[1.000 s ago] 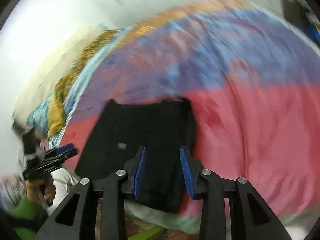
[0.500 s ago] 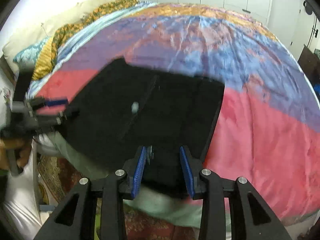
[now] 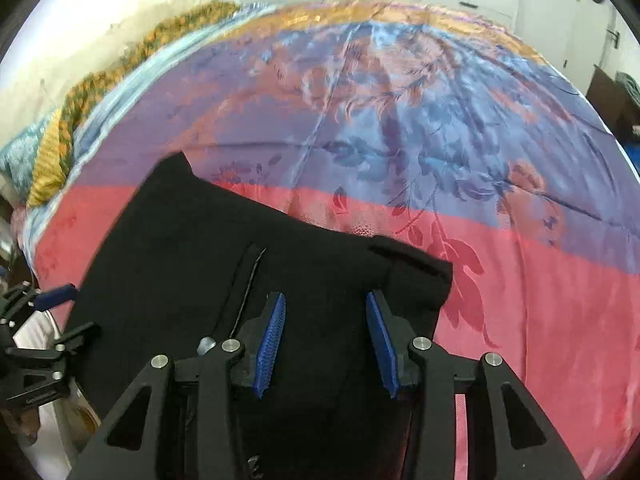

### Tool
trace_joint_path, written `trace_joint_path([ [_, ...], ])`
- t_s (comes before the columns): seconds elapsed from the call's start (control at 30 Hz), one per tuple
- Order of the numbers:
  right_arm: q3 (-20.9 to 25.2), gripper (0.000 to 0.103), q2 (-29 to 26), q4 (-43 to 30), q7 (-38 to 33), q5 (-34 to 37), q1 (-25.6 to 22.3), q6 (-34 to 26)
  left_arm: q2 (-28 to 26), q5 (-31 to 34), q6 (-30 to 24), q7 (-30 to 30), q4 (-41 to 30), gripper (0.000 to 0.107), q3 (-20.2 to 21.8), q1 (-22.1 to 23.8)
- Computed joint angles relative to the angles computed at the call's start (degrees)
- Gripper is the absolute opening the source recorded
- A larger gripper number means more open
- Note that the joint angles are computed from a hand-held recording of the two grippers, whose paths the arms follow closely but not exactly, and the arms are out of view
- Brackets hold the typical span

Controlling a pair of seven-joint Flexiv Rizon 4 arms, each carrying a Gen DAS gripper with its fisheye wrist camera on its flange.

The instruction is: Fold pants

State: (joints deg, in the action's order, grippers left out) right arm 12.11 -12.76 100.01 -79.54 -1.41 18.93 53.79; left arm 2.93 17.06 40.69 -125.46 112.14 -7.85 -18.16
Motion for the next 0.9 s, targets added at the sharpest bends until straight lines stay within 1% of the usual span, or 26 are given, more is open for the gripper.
trace_joint_path([
  [0.07, 1.2, 0.043, 4.0, 2.3, -1.4, 2.6, -0.8, 0.3, 1.2, -2.2, 2.0, 0.2, 1.7, 0.070, 0.7, 0.0],
  [0.13, 1.9, 0.046, 7.9, 5.5, -3.3, 4.7, -1.1, 1.2, 1.8, -3.5, 3.3, 0.7, 2.8, 0.073, 0.7, 0.1],
  [0.17, 2.4, 0.054, 10.1, 7.2, -4.8, 6.6, -1.1, 0.9, 1.9, -4.1, 3.5, 1.1, 3.1, 0.074, 0.6, 0.1],
  [0.2, 2.5, 0.067, 11.2, 8.4, -5.6, 7.9, -0.8, 0.1, 1.7, -4.8, 3.7, 1.8, 3.3, 0.075, 0.5, 0.1],
  [0.23, 2.4, 0.071, 12.1, 9.4, -6.1, 8.7, -0.5, -1.9, 1.5, -5.3, 3.5, 2.4, 3.4, 0.075, 0.4, 0.1],
  [0.27, 2.3, 0.072, 12.6, 10.4, -6.3, 9.0, -0.2, -3.7, 1.5, -5.5, 3.4, 2.7, 3.4, 0.075, 0.3, 0.2],
  [0.33, 2.1, 0.072, 14.2, 13.1, -6.4, 8.7, 0.2, -1.7, 2.1, -7.0, 3.7, 4.1, 4.0, 0.075, 0.7, 0.3],
  [0.37, 1.7, 0.073, 14.9, 13.3, -7.0, 10.2, 0.3, -1.1, 2.9, -8.3, 4.4, 5.1, 4.8, 0.075, 1.2, 0.4],
  [0.4, 1.0, 0.075, 15.4, 12.6, -7.8, 13.2, 0.3, -1.5, 3.7, -9.0, 5.0, 5.7, 5.4, 0.077, 1.6, 0.6],
  [0.43, 0.0, 0.077, 15.6, 11.2, -9.1, 17.4, 0.1, -2.3, 4.7, -10.1, 6.2, 6.4, 6.5, 0.082, 2.3, 1.1],
  [0.5, -2.2, 0.087, 15.0, 8.5, -9.9, 24.2, -1.1, -2.5, 6.2, -13.3, 9.3, 8.0, 9.0, 0.088, 3.9, 2.2],
  [0.53, -3.0, 0.088, 14.5, 7.6, -9.4, 26.4, -2.0, -2.1, 6.7, -15.8, 11.3, 9.2, 10.5, 0.088, 5.1, 2.9],
  [0.57, -4.1, 0.089, 13.5, 5.9, -9.4, 29.9, -3.0, -2.9, 6.9, -18.0, 12.8, 10.2, 11.7, 0.088, 5.8, 3.4],
  [0.6, -5.0, 0.089, 12.4, 4.1, -9.9, 33.6, -4.1, -4.8, 6.9, -22.0, 14.9, 12.3, 13.3, 0.088, 7.0, 3.6],
  [0.67, -5.8, 0.089, 9.9, 0.9, -10.4, 40.2, -6.4, -9.2, 5.9, -33.7, 18.2, 19.9, 16.1, 0.088, 8.9, 2.6],
  [0.7, -5.8, 0.089, 8.7, -0.3, -11.0, 42.5, -7.5, -11.3, 5.0, -40.9, 18.8, 25.3, 17.0, 0.088, 9.6, 1.6],
  [0.73, -5.3, 0.089, 7.7, -0.8, -11.2, 43.3, -8.1, -12.6, 4.2, -46.2, 19.1, 29.4, 17.5, 0.088, 9.6, 1.2],
  [0.8, -4.2, 0.089, 5.8, -2.2, -12.5, 44.3, -9.1, -16.3, 2.9, -51.2, 19.1, 33.8, 17.7, 0.089, 8.5, 1.5],
  [0.9, -2.7, 0.089, 3.3, -2.7, -13.0, 41.2, -9.0, -17.5, 0.1, -56.6, 17.0, 37.6, 17.1, 0.089, 6.7, 1.8],
])
